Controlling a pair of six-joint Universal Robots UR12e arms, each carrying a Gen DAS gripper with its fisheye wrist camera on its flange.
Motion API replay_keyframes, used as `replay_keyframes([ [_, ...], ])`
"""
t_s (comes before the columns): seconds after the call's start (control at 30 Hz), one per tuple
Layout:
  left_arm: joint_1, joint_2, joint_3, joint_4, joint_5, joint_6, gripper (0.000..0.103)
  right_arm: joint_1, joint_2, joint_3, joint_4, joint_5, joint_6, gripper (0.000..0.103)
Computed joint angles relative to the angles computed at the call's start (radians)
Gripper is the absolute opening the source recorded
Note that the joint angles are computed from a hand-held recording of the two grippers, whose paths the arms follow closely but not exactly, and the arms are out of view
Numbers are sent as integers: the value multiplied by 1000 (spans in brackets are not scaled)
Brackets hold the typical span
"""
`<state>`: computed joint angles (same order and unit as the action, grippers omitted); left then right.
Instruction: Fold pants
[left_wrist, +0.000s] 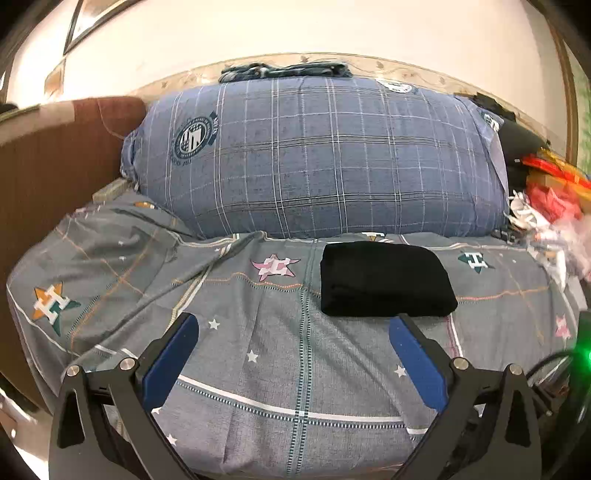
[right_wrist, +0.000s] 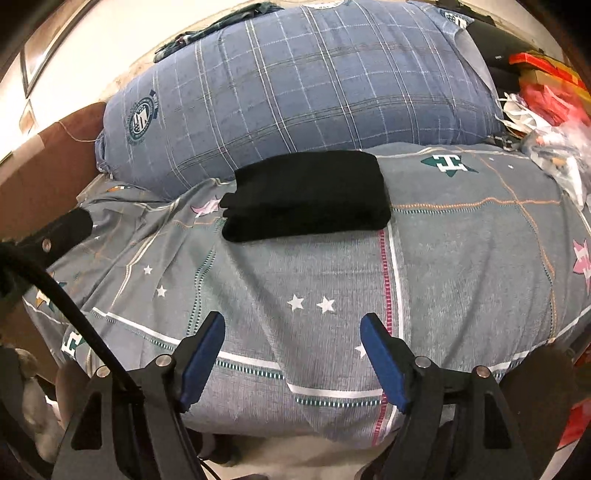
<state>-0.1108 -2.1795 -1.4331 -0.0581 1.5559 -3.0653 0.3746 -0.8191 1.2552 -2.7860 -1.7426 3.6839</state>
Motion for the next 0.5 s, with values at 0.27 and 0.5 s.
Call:
replay_keyframes([
  [0.27, -5, 13, -37, 79, -5, -1, 103, -9, -8, 18, 5, -4, 53, 81],
  [0.5, -7, 17, -42, 69, -22, 27, 103, -10, -5, 13, 24, 7, 58, 82],
])
